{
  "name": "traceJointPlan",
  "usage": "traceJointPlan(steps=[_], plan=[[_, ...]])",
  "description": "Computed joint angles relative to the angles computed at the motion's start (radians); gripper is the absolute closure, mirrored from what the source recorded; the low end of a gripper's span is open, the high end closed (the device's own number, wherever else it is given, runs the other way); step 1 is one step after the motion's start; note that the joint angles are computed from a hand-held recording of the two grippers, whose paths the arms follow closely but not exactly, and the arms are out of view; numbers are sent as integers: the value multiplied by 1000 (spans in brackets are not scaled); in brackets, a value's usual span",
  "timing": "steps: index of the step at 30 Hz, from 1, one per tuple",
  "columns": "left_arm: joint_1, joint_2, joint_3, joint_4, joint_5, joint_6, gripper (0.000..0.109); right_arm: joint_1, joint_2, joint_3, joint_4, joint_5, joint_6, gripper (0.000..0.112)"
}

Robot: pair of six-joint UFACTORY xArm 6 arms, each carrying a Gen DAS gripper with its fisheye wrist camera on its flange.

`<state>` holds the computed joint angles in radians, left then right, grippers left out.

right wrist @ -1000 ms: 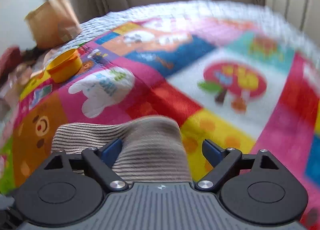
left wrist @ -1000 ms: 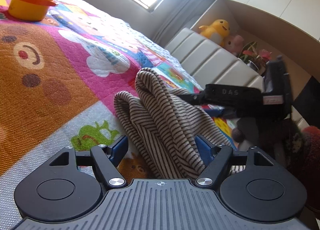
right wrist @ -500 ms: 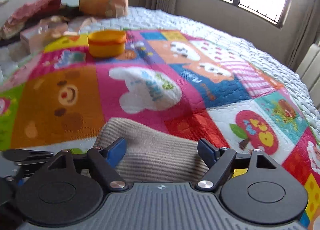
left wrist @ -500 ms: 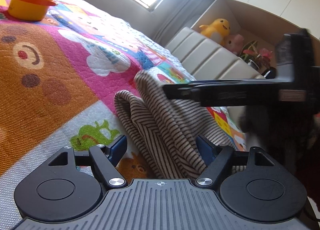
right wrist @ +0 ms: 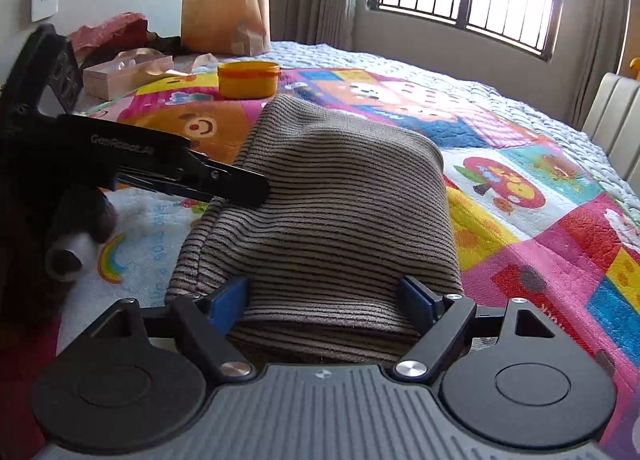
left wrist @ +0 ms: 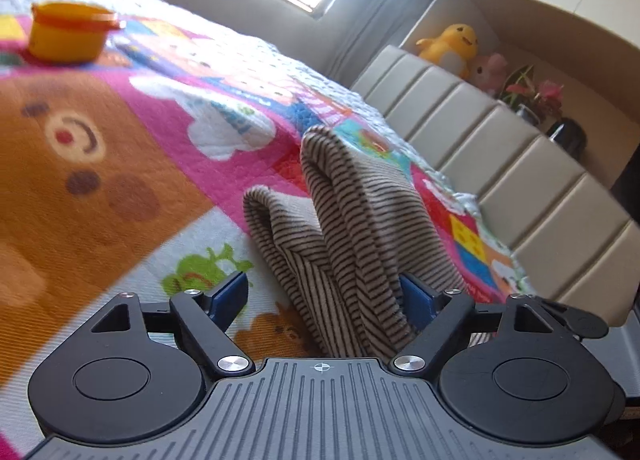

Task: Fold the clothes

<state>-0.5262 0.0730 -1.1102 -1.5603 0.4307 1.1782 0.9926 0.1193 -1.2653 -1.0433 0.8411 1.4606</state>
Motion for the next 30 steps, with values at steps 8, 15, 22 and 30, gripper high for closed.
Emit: traceJointPlan(steps=[8, 15, 22, 30], plan=[[-1, 78, -102, 417, 89, -506, 15, -50, -90, 115, -60, -158, 65, 29], [-21, 69, -103, 426, 89, -532, 25, -296, -355, 378, -79, -565, 250, 13], [-85, 61, -91, 519, 4, -510, 29, -441, -216, 384, 36, -789, 246, 22], [-39, 52, -72, 304, 20, -267, 41, -400, -87, 246, 53, -780, 209, 40]])
